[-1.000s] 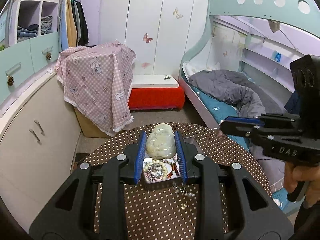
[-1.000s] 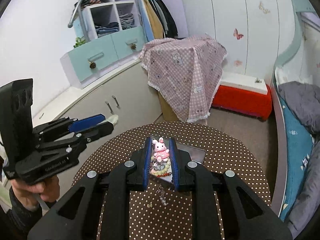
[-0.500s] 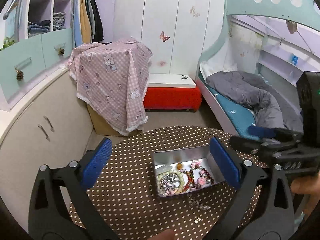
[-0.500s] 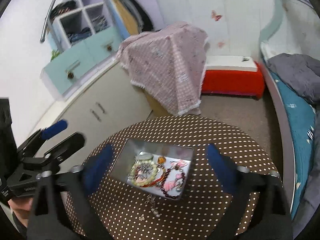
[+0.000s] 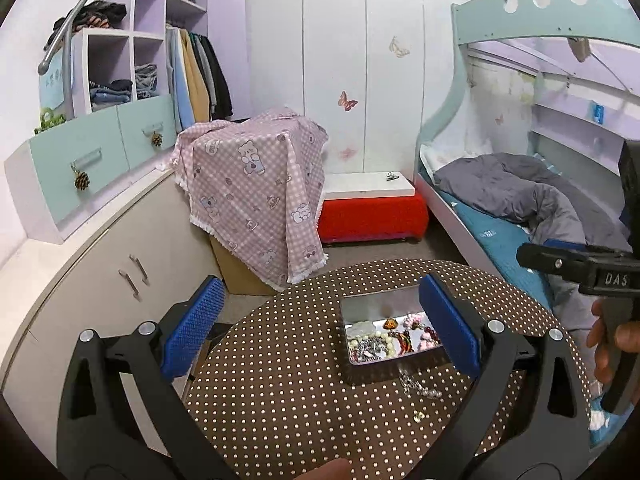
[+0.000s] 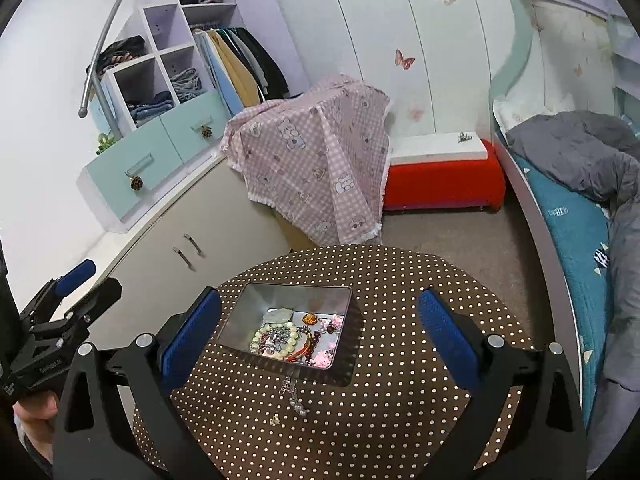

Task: Organize jewelry
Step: 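Lower the pendant and bunny charm into the grey box and open both tools, then return to the table and grasp the pearl chain with the left tool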

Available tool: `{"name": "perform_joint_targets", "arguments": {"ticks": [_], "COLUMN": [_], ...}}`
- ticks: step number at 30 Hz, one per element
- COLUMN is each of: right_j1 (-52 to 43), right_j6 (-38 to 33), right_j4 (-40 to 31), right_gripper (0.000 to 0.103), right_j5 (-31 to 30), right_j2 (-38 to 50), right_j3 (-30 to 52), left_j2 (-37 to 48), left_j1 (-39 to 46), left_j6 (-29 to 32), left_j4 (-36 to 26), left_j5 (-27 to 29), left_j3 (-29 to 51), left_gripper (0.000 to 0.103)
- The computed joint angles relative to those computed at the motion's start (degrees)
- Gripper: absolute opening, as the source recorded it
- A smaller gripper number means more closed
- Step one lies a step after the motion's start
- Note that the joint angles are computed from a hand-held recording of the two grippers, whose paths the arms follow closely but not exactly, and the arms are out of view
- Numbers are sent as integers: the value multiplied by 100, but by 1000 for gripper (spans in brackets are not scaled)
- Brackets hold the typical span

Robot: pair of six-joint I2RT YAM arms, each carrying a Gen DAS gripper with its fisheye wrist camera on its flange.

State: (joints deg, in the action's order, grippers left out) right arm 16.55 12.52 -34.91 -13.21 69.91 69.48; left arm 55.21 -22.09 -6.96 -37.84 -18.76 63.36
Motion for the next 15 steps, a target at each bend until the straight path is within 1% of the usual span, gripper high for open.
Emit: {"name": "perform_joint_targets", "arguments": {"ticks": [8, 15], "right_j1": [248, 733], "right_j6": [-138, -56], "right_j4": [-100, -11], "right_gripper": [95, 95], "right_j5": [394, 1105], "right_j2": [-576, -1434], "right_j3": [-259, -726], "left_j2": [-342, -823], "left_j1": [-519, -949], "left_j6": [-226, -541], "left_j4": [-238, -463], "left_j5": [-486, -819], "left_j3": [-92, -259], "left_gripper": [96, 96]}}
